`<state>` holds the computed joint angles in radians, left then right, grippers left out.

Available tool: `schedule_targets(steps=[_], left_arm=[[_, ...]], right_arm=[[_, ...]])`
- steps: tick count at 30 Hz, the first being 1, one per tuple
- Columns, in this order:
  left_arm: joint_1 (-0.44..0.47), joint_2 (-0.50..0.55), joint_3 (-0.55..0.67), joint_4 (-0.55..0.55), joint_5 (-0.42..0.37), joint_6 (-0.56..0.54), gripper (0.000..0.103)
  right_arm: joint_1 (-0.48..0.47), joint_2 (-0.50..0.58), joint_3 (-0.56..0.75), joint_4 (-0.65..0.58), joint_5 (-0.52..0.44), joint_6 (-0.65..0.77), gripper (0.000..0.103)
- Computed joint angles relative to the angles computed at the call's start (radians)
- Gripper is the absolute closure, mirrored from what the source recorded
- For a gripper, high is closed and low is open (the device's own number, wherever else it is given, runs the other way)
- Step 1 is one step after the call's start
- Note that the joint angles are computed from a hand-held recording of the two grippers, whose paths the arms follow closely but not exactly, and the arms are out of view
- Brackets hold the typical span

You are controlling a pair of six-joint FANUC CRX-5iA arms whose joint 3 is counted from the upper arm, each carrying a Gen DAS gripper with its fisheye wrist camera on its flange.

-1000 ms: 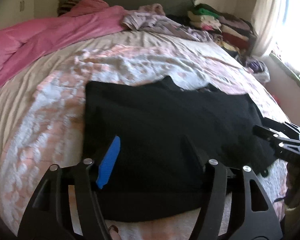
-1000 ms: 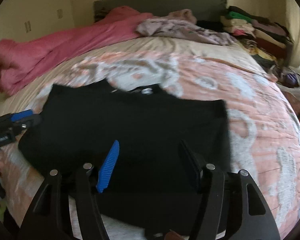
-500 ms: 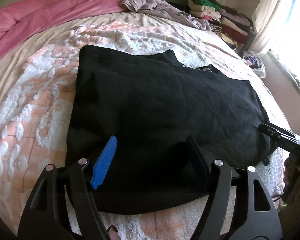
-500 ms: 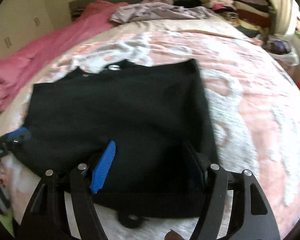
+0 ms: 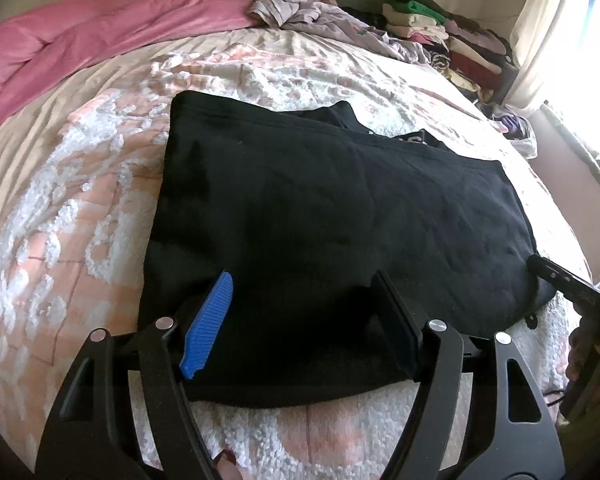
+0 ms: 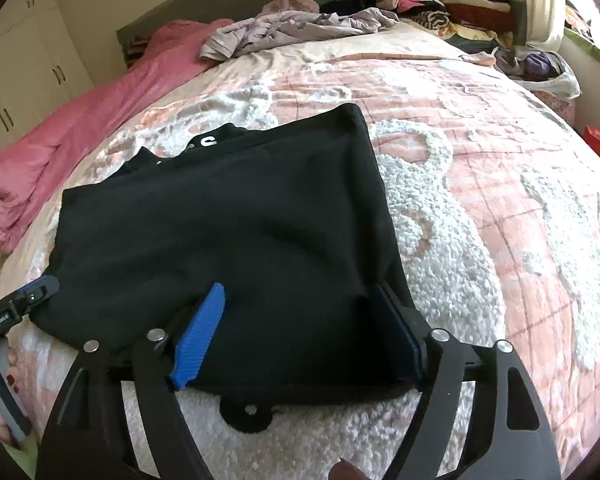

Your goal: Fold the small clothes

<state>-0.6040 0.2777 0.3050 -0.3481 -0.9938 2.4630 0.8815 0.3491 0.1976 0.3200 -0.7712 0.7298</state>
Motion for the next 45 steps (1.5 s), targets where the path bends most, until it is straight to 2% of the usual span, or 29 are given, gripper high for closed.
schedule_targets(steps=[5,10,13,25,27,31,45], left_arm=[[-0.006,-0.001,0.002,-0.006,-0.013,0.005,0.039],[-0.012,-0.002,0.005,-0.011,-0.026,0.009,0.039],[-0.015,-0.003,0.006,-0.007,-0.034,0.01,0.033],[-0.044,-0.036,0.004,-0.034,-0.066,0.056,0.024],[-0.05,-0.043,0.004,-0.043,-0.078,0.068,0.013],[-0.059,-0.053,0.003,-0.05,-0.096,0.072,0.012],[-0.104,-0.105,-0.006,-0.119,-0.16,0.132,0.01]], right_arm=[[0.012,-0.018,-0.026,0.016,0.009,-0.015,0.018],[0.02,-0.037,-0.053,0.033,0.017,-0.034,0.017],[0.023,-0.052,-0.071,0.039,0.028,-0.042,0.015],[0.04,-0.142,-0.168,0.086,0.053,-0.124,0.007],[0.039,-0.154,-0.181,0.096,0.056,-0.143,0.006],[0.039,-0.182,-0.214,0.117,0.069,-0.181,0.005],[0.069,-0.293,-0.329,0.347,0.121,-0.341,0.004]])
